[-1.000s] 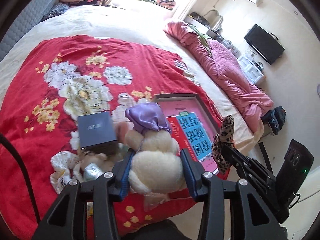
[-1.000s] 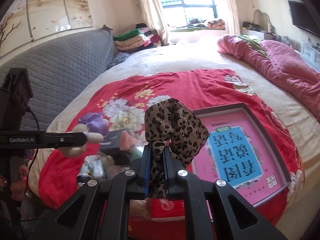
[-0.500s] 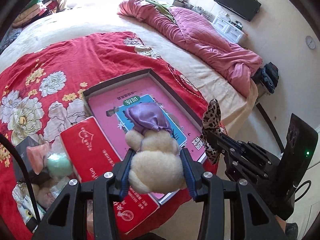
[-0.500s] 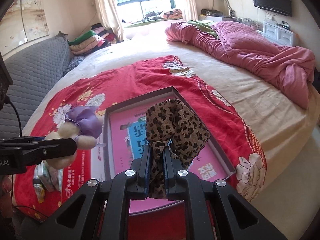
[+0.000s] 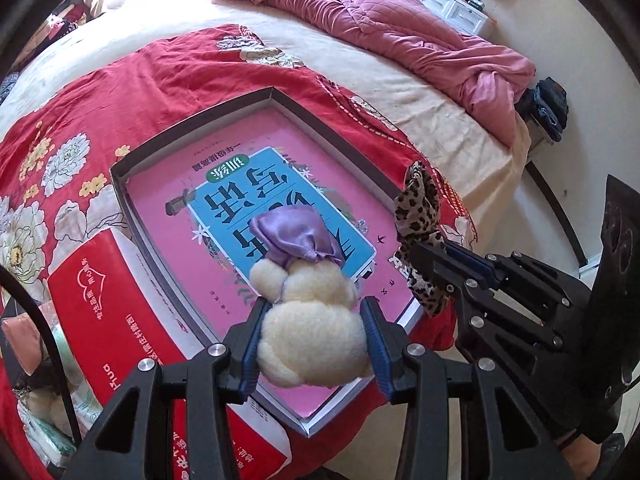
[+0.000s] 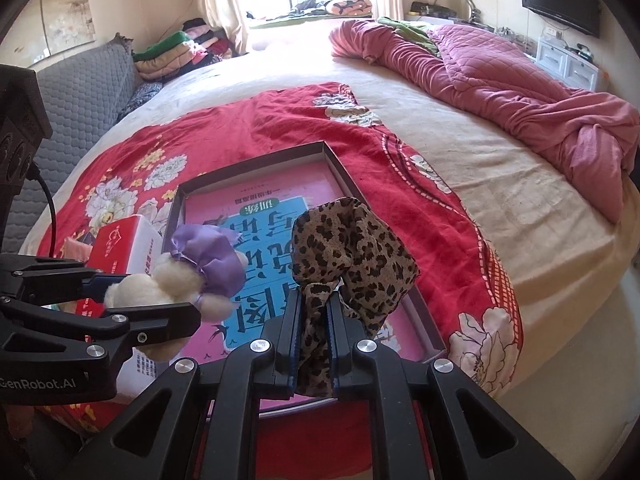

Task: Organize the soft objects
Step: 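Carry the bear and scrunchie into the pink box tray and open both tools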

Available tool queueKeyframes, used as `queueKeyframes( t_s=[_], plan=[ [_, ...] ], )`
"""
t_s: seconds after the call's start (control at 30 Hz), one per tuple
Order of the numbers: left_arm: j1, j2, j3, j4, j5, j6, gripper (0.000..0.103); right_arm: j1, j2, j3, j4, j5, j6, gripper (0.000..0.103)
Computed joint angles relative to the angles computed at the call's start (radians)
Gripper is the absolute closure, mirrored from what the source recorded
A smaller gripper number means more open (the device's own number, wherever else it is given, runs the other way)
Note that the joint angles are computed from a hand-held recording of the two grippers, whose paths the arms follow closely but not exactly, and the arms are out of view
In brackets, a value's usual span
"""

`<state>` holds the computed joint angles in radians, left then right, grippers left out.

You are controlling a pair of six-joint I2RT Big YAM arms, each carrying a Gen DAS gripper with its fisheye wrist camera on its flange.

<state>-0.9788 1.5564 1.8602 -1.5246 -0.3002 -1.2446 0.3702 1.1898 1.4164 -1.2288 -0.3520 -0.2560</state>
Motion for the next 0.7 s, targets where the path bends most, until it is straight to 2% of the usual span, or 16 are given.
queueKeyframes(
  t_s=[0.43, 0.53, 0.63, 0.7],
  plan=[
    [0.003, 0.007, -0.04, 0.022, 0.072, 0.016, 0.057, 0.01, 0.039, -0.023, -0.039, -0.04, 0.02, 0.089],
    [0.002, 0.014, -0.037, 0.016, 0.078, 0.018, 0.057, 0.017, 0.043, -0.024, -0.043, -0.017, 0.024, 0.089],
    [0.002, 0.022, -0.029, 0.008, 0.081, 0.026, 0.057, 0.012, 0.045, -0.025, -0.044, -0.011, 0.031, 0.084],
    [0.002, 0.027, -0.024, 0.001, 0.082, 0.029, 0.057, 0.007, 0.045, -0.026, -0.043, -0.006, 0.033, 0.076]
  ],
)
